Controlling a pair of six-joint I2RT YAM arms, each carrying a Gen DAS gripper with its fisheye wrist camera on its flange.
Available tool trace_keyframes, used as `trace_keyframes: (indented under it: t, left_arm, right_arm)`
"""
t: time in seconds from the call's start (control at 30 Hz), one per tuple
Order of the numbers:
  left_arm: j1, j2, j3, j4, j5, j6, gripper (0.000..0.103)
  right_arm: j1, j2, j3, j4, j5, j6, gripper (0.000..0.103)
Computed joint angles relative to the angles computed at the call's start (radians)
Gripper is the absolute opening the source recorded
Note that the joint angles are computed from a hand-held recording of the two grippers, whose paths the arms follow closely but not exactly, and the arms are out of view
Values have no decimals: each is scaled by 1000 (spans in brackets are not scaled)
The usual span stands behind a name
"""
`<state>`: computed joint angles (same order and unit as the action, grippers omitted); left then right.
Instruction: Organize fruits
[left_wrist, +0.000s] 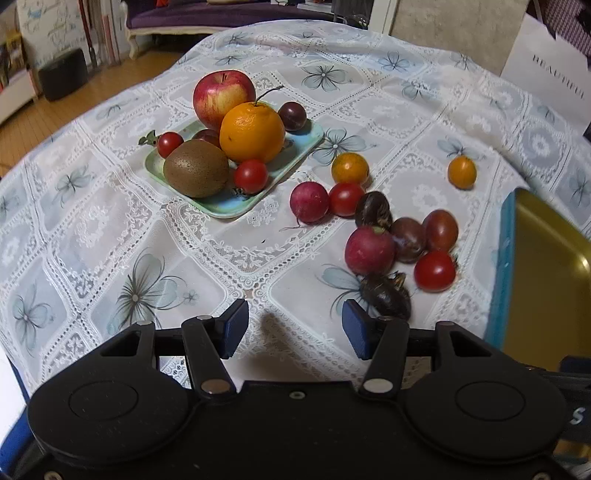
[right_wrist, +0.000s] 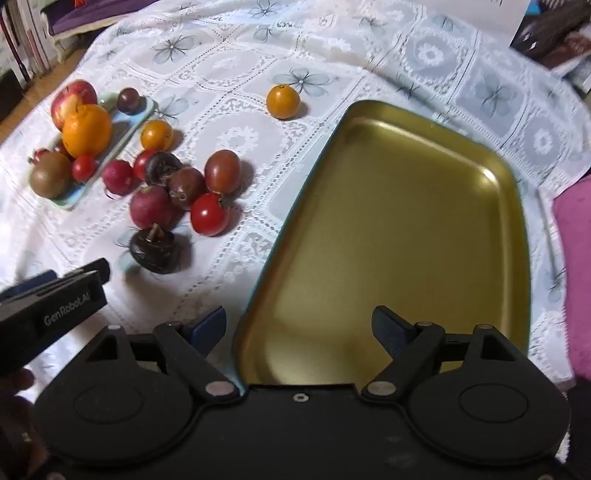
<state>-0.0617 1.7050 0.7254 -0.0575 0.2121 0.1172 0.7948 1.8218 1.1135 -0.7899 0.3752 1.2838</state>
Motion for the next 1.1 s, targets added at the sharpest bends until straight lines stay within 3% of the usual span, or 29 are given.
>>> trace_keyframes:
  t: [0.2,0.43,0.6,0.77,0.9,1.1]
  left_arm:
    - [-2,-23,57,-45,-23,-40,60]
    - [-60,52,206,-138,-98,-53,60]
    - [-107,124,297,-158,-163,-30,60]
    - [-92,184,325,-127,-133,-25,60]
    - [-82,203,327,-91,-149,8,60]
    - [-53,226,341,-66,-79,-20,60]
  right_arm:
    - [-63,-119,-70,65,-1,-9,88]
    - [-208,-179,-69,181,-14,-203,86]
    - [-320,-103,0,238,2,-381,79]
    - [-437,7,70,315,-84,-487,48]
    - [-482,121,139,357,-108,-501,47]
    - [-485,269,231,387,-56,-528,48]
